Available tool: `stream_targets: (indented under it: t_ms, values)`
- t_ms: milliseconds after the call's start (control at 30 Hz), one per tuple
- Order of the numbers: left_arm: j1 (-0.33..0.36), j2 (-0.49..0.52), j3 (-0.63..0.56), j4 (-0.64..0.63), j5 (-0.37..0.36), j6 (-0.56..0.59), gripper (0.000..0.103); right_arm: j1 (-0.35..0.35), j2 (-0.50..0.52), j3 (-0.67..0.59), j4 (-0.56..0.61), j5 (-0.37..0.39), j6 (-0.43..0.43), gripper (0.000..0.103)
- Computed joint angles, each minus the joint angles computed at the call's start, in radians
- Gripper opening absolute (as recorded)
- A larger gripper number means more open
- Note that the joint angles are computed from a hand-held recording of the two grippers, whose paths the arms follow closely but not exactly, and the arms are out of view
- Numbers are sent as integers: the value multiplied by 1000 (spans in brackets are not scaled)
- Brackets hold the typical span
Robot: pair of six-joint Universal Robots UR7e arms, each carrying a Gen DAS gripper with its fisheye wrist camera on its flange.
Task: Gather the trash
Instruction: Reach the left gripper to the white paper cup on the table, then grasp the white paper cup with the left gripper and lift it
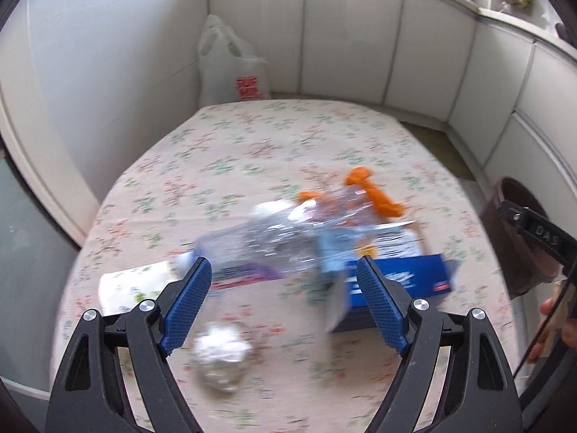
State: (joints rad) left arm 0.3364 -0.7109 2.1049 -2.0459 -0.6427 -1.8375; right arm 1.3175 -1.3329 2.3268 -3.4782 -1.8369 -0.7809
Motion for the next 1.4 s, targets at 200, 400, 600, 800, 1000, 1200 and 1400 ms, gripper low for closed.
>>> stream_targets:
  t_ms: [200, 400, 600, 800, 1000, 1200, 1400]
  values:
    - [41, -115, 75, 143, -121, -128, 81, 36, 38, 48, -58, 22, -113, 96]
    - [-25, -312, 357, -107, -197, -446, 81, 36, -12, 93, 52, 137, -154, 96]
    - [-17, -366, 451, -234, -202, -497, 79, 32, -81, 117, 265, 220, -192, 96]
    - [98, -356, 311, -85, -262, -53, 81, 42, -90, 133, 312, 196, -222, 96]
    - [202, -253, 121, 159, -328, 388, 81, 34, -84, 115, 353, 205, -200, 96]
    - [305, -213, 42, 189, -376, 674, 81, 24, -93, 107, 410, 207, -217, 96]
    - [325, -194, 64, 156, -400, 684, 79, 33, -99, 135, 433, 211, -303, 96]
